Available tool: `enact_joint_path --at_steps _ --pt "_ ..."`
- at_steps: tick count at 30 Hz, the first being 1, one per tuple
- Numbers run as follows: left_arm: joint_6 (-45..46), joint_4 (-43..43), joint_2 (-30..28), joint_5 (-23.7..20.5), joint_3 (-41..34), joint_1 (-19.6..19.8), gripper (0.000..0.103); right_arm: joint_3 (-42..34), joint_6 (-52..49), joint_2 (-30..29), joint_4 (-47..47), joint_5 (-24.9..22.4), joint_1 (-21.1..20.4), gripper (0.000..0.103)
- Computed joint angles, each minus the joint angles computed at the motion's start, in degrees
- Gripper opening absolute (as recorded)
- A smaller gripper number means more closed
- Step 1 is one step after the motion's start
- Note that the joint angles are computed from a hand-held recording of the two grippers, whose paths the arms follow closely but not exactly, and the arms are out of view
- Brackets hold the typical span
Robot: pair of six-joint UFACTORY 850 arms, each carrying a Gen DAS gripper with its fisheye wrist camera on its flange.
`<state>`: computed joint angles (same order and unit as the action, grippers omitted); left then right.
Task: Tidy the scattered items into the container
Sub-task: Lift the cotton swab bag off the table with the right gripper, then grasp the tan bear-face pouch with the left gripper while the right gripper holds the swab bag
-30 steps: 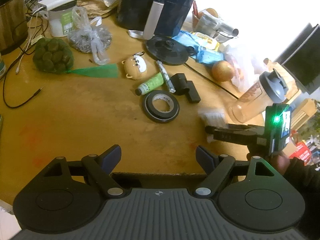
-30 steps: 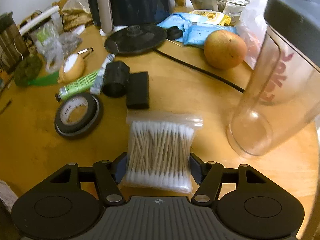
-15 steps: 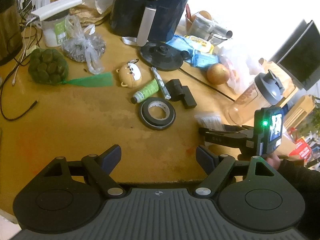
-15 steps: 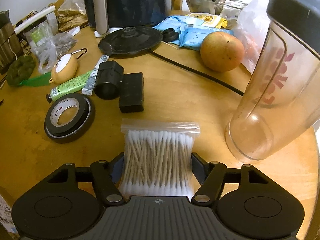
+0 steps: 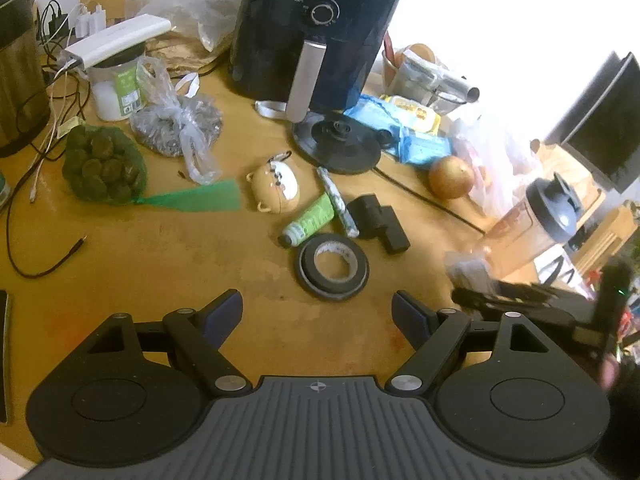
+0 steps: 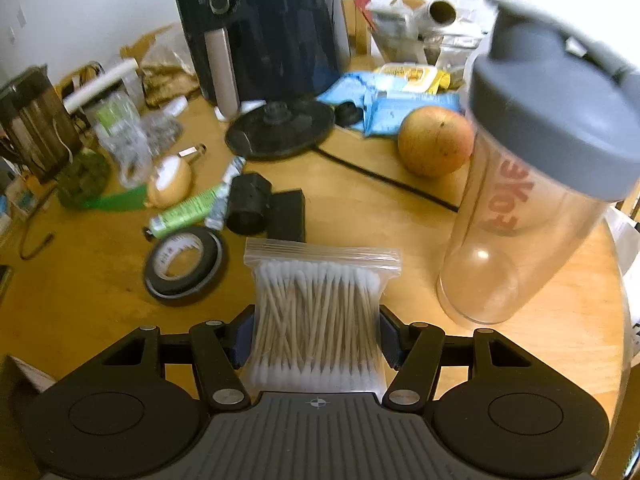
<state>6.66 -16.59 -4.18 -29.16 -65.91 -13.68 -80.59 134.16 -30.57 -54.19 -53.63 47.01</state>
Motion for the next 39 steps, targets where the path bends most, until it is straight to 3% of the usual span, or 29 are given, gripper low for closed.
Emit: enact_joint_path --at_steps 5,16,24,28,35,39 --pt "3.40 -5.72 -2.50 -0.21 -2.99 1.31 0.082 -0.47 2.02 1.25 -1.78 -2.52 1.65 0.064" --pt "5.39 -6.18 -7.64 1.15 -8.01 1.82 0.082 -3.17 3.92 2.06 -3.22 -8.24 5.12 0.064" --pt "7.35 -6.56 -11.20 1.12 -10.09 2.15 0.082 -3.68 5.90 1.74 -1.21 -9.56 6.90 0.064" --pt "13.41 -12.89 -13.15 1.98 -10.85 2.77 0.082 -3.43 7.46 1.91 -0.81 -9.81 7.43 0.064" --pt "12.47 -13.14 -18.43 2.13 -14.77 3.03 0.082 -2.94 9.44 2.31 -1.08 -10.50 7.90 0.064" --pt "7.76 -8.59 -21.91 1.71 -18.10 2.81 0.082 -2.55 10.37 2.69 -0.36 -11.36 8.15 0.064"
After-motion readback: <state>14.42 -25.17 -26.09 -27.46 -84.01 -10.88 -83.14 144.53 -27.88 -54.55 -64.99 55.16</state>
